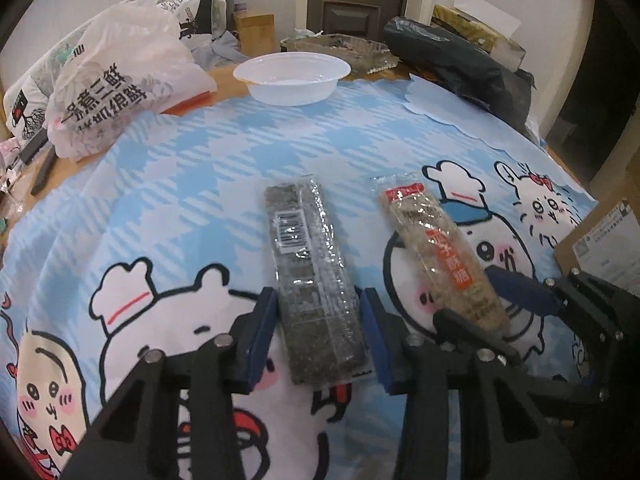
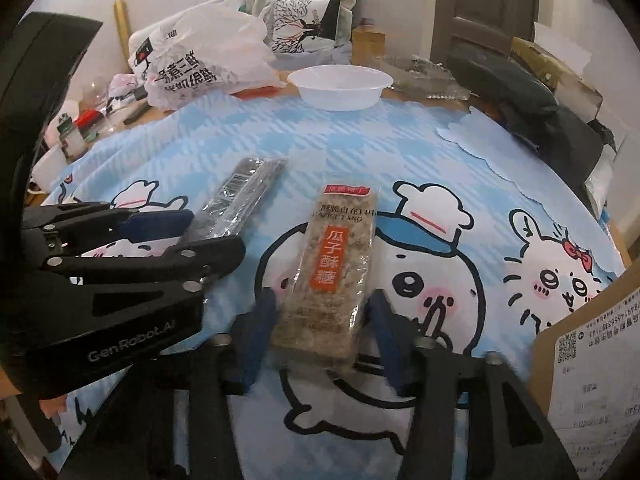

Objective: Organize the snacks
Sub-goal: 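Lower the left tool onto the seaweed pack while the right tool lowers onto the sesame candy pack, then grasp and lift the seaweed pack with the left tool while the right tool lifts the sesame candy pack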

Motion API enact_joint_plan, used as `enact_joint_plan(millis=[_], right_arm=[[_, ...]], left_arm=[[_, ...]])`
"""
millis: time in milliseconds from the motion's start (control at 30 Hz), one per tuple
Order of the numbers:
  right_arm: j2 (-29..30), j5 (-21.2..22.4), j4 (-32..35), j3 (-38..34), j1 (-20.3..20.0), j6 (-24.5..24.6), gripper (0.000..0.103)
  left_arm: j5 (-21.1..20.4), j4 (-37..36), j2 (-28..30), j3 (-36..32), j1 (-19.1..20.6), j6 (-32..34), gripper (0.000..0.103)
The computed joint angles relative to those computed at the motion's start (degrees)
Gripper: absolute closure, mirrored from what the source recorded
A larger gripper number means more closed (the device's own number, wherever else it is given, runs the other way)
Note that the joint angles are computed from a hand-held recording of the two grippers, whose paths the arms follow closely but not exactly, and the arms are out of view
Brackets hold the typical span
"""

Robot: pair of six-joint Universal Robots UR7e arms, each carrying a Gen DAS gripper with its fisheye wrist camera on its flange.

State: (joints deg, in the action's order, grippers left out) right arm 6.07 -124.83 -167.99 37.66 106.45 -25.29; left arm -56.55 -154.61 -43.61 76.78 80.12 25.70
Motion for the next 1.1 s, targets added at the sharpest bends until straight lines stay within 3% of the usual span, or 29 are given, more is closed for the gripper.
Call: enact_joint_plan(millis=[133,233,367,567,700,800,1033,1100], right_arm=[[-1.93,0.81,-1.49,4.15,0.16,0.01,0.064],[-6.06,3.81,-3.01,12.26,0.2,0.71,0.064],[-12.18,8.2,-6.37,25.48,0.1,-2.17,0.064],[-16.28,9.78,-11.51,35.12,0.23,-5.12,0.063],[-16.39,9.05,-15.07,36.78,0.27,-5.51,0.061],[-15.26,8.43,-16.98,35.43,0.34,-6.26,0.051],[-11.88,7.33,-15.47,29.6,0.38,-9.5,0.051],[-11.46,7.76,-15.87,29.1,0.34,-10.29,0.057]], left_arm=[[-1.26,-0.21,-3.82,5.11,0.27,-1.13,0.064],[-2.27,-1.61,-8.85,12.31,0.31,-1.34,0.064],[-2.11,-4.05,-14.27,20.44,0.21,-1.22,0.064],[-0.28,-9.21,-18.24,28.39,-0.67,0.05,0.062],[-0.24,-10.6,-17.62,28.34,-0.79,-0.51,0.056],[1.03,-12.96,-15.75,26.98,-0.83,-0.09,0.056],[2.07,-17.23,-12.69,24.41,-0.58,1.95,0.061],[2.11,-17.61,-12.57,24.32,-0.55,2.3,0.063]])
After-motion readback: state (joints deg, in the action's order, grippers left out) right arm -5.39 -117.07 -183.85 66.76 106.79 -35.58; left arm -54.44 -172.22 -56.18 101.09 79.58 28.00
